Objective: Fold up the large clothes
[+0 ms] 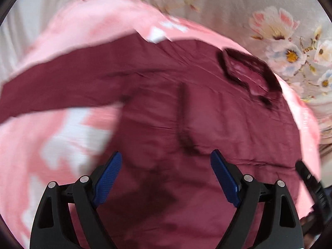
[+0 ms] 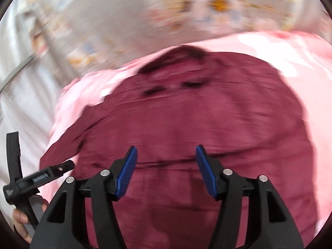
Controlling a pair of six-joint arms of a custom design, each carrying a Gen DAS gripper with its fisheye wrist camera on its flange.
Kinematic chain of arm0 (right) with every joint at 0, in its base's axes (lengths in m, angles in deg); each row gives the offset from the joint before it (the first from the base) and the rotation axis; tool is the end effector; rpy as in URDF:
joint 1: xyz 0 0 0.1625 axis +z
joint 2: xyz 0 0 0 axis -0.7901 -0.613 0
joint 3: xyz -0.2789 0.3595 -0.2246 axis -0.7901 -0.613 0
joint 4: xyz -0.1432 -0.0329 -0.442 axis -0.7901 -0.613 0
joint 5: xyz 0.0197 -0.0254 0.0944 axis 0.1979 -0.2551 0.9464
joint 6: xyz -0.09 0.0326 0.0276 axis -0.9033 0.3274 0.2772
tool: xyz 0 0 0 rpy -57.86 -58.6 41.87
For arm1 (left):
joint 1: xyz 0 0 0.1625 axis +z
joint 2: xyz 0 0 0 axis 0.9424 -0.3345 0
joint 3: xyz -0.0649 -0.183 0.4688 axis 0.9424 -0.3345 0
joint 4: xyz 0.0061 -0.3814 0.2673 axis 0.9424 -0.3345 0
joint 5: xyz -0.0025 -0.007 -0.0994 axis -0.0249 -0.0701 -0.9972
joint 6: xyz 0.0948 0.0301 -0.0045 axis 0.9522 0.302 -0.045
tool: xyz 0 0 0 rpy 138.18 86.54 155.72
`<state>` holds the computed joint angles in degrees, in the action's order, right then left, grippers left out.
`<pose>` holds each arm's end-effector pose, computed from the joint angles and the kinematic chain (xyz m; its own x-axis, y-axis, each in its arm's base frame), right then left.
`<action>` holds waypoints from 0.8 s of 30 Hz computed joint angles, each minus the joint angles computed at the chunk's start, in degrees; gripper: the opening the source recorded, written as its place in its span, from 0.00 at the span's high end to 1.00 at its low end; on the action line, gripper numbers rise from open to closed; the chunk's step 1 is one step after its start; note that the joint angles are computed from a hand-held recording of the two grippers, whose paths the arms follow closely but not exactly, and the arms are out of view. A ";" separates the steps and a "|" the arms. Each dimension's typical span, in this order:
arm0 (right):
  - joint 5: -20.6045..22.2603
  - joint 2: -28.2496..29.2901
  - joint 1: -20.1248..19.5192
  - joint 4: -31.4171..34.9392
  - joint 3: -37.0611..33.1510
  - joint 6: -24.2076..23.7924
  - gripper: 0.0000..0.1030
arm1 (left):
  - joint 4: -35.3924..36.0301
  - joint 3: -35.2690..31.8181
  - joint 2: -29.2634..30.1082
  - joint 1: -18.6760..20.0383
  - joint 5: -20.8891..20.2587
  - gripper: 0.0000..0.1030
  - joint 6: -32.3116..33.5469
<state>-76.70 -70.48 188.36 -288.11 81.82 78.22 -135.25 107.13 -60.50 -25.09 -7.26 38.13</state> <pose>0.3727 -0.2721 0.0512 -0.9173 0.0088 0.3980 -0.2835 0.6876 -0.6684 -0.0164 -0.3076 0.4214 -0.8689 -0.1894 -0.4573 0.1082 0.8288 -0.5490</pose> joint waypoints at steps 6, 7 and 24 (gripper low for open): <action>0.82 -6.65 -8.89 -8.58 8.52 6.05 0.43 | -13.81 1.20 8.34 5.09 -4.50 0.18 3.71; 1.97 -7.02 -10.30 -9.72 9.04 6.05 0.43 | -15.64 1.32 9.64 5.82 -5.48 0.18 4.35; -0.92 -6.19 -14.76 -16.30 6.19 -0.98 0.98 | -19.09 2.04 13.39 4.04 3.08 0.97 11.47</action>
<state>-77.62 -76.67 173.60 -304.41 88.01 77.24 -154.34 109.18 -47.11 -21.05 -4.18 49.60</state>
